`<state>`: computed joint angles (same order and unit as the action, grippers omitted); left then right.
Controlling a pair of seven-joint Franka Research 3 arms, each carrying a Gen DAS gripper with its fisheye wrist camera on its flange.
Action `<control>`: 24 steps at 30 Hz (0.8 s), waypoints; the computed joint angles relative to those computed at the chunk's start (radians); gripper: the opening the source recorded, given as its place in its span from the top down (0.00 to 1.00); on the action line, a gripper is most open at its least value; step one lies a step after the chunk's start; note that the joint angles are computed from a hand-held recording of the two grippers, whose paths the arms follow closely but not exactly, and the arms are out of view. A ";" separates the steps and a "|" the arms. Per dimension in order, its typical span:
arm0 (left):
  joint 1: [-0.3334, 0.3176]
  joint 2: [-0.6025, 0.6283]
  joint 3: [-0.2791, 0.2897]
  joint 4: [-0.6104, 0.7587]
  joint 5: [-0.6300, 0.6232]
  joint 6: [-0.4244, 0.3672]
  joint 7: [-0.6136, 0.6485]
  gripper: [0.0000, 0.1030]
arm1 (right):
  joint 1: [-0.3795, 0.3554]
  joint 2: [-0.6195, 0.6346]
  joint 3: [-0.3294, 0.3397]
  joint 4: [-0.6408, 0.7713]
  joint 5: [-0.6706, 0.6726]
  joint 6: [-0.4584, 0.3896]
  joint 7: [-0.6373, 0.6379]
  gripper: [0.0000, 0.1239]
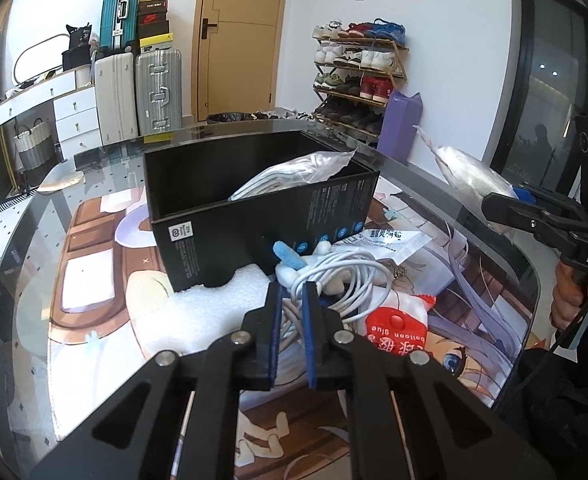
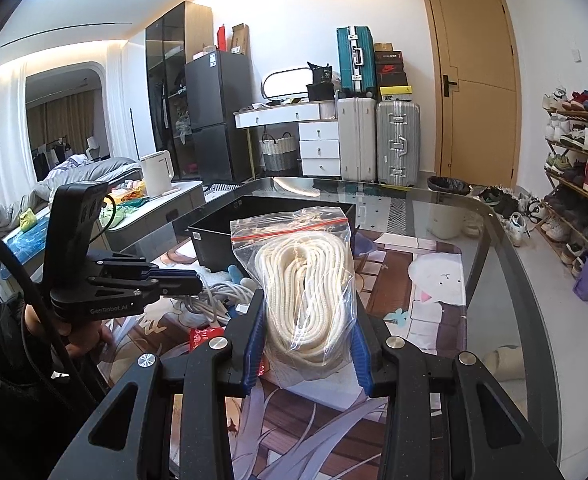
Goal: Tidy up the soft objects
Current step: 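Lift the rope bag with the right tool while the left tool grasps the white cable, then carry the white cable with the left tool while the right tool carries the rope bag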
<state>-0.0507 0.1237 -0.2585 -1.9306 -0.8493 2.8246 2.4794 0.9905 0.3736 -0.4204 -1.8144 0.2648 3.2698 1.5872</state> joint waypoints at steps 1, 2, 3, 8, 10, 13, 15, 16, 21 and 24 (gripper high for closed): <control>-0.004 0.001 0.002 -0.001 0.020 0.004 -0.010 0.91 | 0.009 0.000 -0.010 0.000 -0.001 -0.006 0.000 0.70; -0.007 0.001 0.004 -0.002 0.038 0.010 -0.025 0.89 | 0.004 -0.003 -0.004 -0.003 -0.007 -0.006 -0.003 0.70; -0.010 0.002 0.005 -0.004 0.059 0.013 -0.041 0.86 | 0.005 -0.005 -0.006 -0.003 -0.010 -0.014 -0.001 0.70; -0.023 0.008 0.005 -0.012 0.200 0.056 -0.118 0.57 | -0.027 -0.013 0.029 -0.002 -0.042 -0.025 -0.005 0.70; -0.026 0.018 0.009 -0.004 0.268 0.057 -0.171 0.57 | -0.041 -0.012 0.041 0.003 -0.060 -0.039 0.004 0.70; -0.019 0.035 0.004 0.020 0.337 0.032 -0.215 0.57 | -0.056 -0.013 0.055 0.005 -0.091 -0.046 0.027 0.70; -0.017 0.047 0.002 0.035 0.385 0.018 -0.244 0.57 | -0.077 -0.014 0.078 0.007 -0.110 -0.049 0.036 0.70; -0.011 0.052 -0.003 0.044 0.394 0.006 -0.247 0.57 | -0.086 -0.014 0.088 0.008 -0.117 -0.048 0.041 0.70; 0.002 0.068 -0.021 0.066 0.439 -0.017 -0.255 0.74 | -0.130 -0.012 0.135 0.019 -0.143 -0.056 0.054 0.70; 0.019 0.061 -0.042 0.060 0.406 -0.018 -0.207 0.81 | -0.144 -0.008 0.149 0.026 -0.153 -0.056 0.067 0.70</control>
<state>-0.0318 0.1842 -0.3000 -1.8706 -0.4435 2.8070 2.2720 0.8463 0.3654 -0.2709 -1.7886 0.1118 3.2138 1.6537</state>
